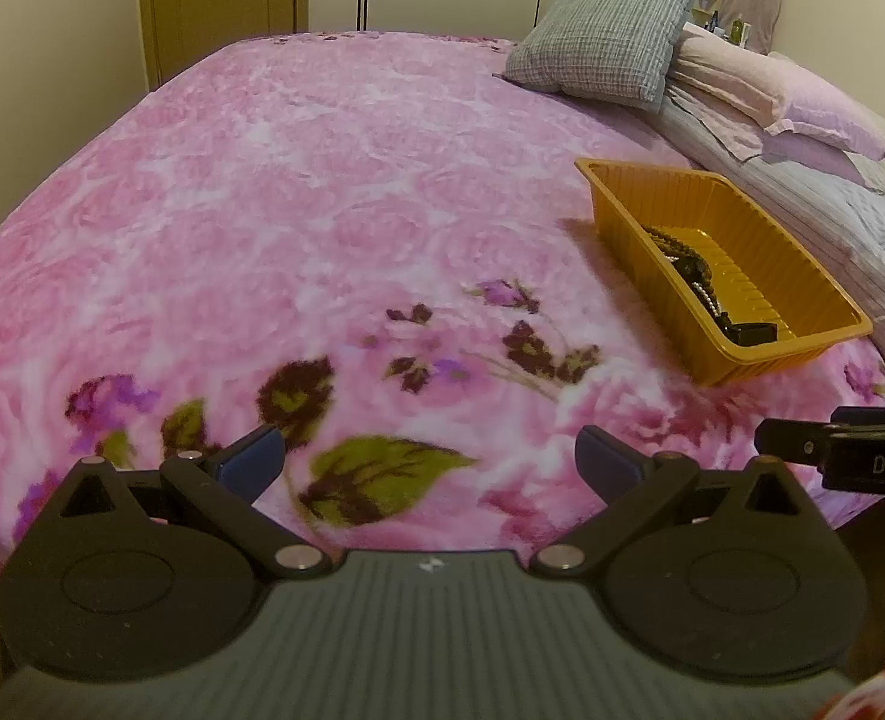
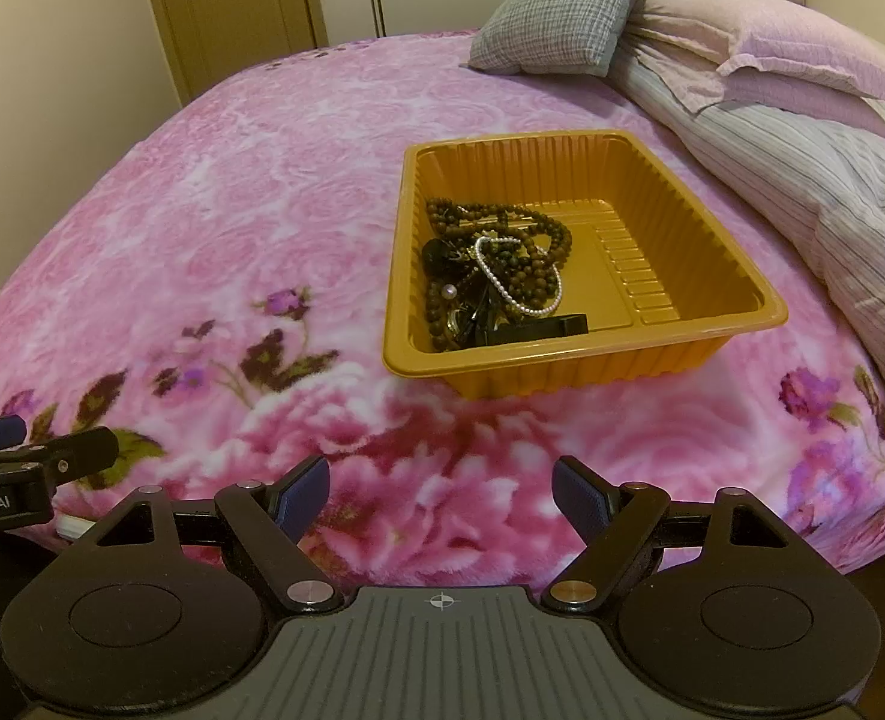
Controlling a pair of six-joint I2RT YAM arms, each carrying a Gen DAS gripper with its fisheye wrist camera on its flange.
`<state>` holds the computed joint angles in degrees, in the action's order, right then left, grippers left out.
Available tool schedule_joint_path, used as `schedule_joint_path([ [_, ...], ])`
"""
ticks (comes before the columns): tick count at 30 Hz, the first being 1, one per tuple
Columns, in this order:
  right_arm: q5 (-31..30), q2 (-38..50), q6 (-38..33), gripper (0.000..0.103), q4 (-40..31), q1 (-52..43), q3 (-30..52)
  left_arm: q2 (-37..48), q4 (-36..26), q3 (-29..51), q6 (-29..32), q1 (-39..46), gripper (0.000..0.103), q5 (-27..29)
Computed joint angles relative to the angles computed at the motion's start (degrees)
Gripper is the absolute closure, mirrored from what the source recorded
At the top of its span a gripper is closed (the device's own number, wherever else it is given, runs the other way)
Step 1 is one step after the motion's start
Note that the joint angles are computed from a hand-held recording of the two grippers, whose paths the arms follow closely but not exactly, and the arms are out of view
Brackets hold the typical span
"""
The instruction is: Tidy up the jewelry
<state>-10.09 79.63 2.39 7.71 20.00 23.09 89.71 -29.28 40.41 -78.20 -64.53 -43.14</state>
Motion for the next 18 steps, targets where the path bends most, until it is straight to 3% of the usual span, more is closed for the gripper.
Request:
schedule_joint_path([
  [18,0.20,0.32,-0.07,0.022,0.47,-0.05,-0.06,0.36,0.10,0.81,0.22,-0.52,0.001,-0.30],
])
